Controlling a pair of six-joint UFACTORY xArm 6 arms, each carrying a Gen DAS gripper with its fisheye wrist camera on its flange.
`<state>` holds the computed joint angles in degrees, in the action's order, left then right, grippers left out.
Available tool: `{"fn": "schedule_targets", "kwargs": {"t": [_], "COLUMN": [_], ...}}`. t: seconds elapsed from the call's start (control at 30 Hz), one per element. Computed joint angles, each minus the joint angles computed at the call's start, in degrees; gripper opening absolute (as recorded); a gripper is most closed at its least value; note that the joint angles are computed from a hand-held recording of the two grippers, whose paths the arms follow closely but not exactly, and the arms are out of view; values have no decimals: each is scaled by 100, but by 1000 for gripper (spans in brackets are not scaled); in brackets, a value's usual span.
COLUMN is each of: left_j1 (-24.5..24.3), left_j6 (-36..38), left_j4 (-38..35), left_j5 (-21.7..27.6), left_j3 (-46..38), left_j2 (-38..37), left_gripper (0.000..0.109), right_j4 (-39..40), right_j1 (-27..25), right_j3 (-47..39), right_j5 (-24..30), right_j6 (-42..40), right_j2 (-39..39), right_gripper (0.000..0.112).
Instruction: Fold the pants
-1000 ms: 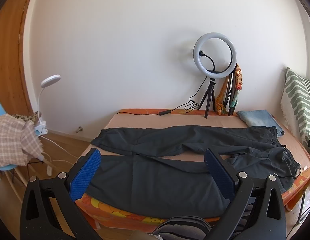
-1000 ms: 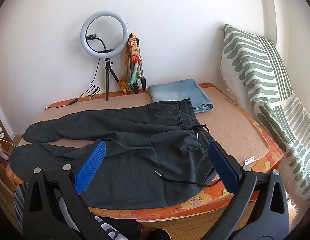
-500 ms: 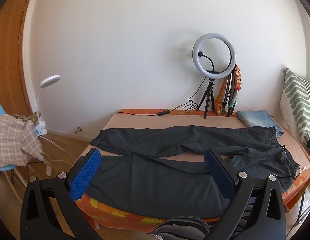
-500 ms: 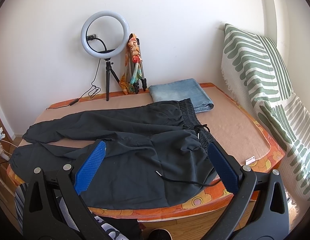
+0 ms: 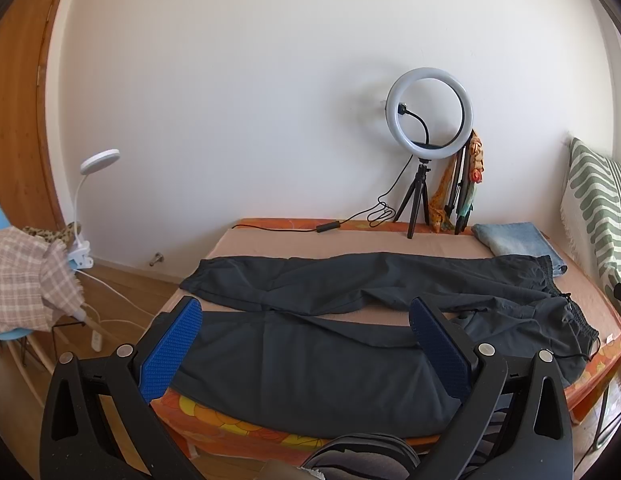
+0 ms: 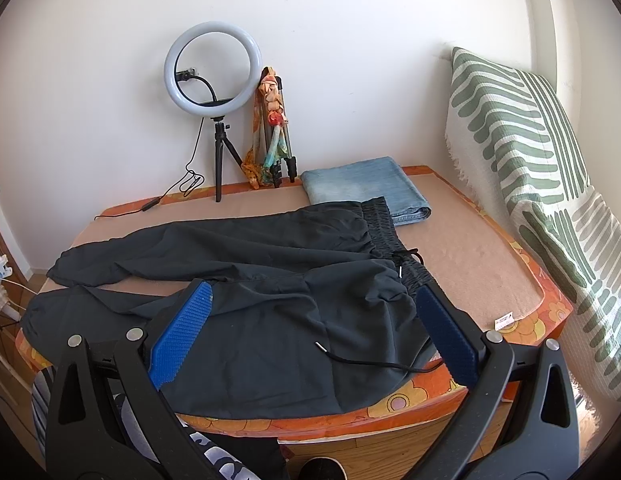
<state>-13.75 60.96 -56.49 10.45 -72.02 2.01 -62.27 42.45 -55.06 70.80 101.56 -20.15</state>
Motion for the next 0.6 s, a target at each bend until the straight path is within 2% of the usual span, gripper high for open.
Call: {"fn": "schedule_targets", "kwargs": {"t": [0.6], "left_j1": [-28], "left_j6": [25], "left_j4": [-45], "left_j5": [4], "left_j3": [5], "left_j2": [-7], "left_gripper": [103], "right_j4": [-5], "right_j1": [-9], "right_j3": [7], "right_j5": [-33], "right_j6": [36], "right_j2": [7], "right_gripper": [103]}}
